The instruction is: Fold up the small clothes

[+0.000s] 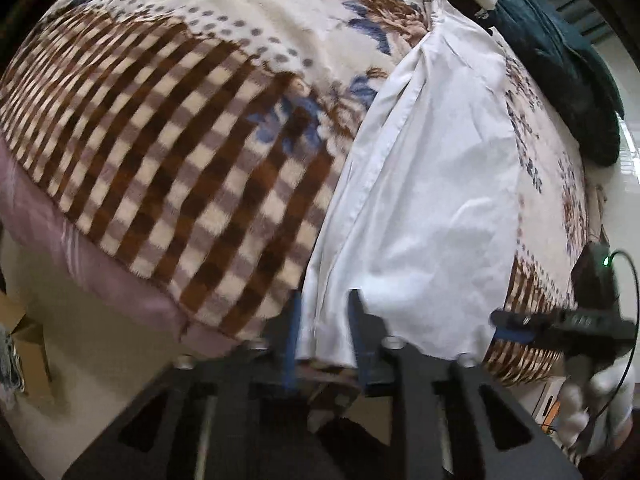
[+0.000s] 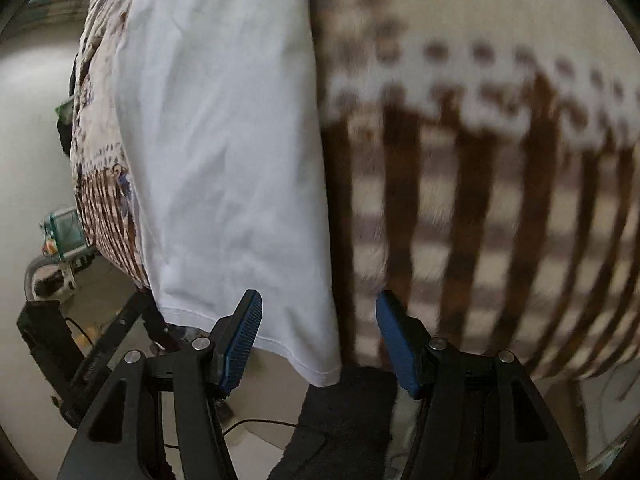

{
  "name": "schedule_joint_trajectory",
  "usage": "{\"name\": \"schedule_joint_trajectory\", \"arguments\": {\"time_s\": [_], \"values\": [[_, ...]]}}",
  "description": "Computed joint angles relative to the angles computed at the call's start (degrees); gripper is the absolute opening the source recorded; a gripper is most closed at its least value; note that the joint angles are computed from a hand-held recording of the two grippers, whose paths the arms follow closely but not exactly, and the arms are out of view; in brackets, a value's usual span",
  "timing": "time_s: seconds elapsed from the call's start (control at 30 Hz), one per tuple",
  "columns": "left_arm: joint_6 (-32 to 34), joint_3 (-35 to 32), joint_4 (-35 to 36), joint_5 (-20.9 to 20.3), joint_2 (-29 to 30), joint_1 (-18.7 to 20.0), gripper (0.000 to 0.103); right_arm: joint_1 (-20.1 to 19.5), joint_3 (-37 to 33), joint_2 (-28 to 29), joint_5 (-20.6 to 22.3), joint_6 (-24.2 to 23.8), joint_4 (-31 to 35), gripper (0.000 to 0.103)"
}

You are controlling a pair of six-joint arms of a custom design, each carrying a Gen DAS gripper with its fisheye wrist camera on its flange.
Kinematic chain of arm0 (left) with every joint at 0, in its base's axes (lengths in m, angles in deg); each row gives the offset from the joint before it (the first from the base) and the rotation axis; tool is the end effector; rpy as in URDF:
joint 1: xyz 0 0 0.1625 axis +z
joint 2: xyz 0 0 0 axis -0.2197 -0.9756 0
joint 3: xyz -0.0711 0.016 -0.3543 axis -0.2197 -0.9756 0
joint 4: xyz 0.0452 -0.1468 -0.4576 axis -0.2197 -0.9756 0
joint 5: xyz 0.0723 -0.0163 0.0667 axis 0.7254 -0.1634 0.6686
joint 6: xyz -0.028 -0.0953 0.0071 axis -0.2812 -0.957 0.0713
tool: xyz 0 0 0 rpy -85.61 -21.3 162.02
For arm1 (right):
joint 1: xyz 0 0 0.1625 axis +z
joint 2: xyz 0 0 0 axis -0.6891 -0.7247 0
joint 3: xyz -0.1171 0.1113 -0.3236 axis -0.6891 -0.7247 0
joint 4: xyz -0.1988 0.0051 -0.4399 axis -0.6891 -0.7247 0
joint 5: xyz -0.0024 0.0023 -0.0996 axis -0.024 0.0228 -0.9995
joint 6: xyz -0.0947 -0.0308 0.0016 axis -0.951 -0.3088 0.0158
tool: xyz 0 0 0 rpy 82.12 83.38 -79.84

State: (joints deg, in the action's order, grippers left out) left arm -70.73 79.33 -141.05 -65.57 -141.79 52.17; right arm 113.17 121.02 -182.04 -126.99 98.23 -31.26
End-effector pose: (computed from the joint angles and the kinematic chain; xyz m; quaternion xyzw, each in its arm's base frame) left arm -0.3556 -0.5075 0.0857 0.0802 0.9707 -0.0122 0.2262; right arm -0.0247 -0.4067 0.3052 -0.3175 -0.9447 0.0338 0.0755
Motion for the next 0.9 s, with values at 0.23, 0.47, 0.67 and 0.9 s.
{"name": "schedule_joint_trajectory", "arguments": {"time_s": [0.23,0.47,0.67,0.9], "values": [[5.79,-2.56,-4.19,-5.21,6.85,3.31,0.026,1.34,4.43,-2.26,-0.78,7.03,-5.46,0.059],[10.44,1.03,-5.99,-3.31,3.30,1.80,0.002,8.11,5.99,-3.98,-8.29,16.16,-5.70,0.002],[10.33,-4.43,0.83,-10.39,5.69,6.04,0.010,8.45,3.16,-0.16,-8.59,19.61,-1.97,0.013],[17.76,-14.32,-1.79,-7.35,10.52,5.27,0.022,12.95,-2.16,1.55,-15.46,22.00,-2.15,0.046]]}}
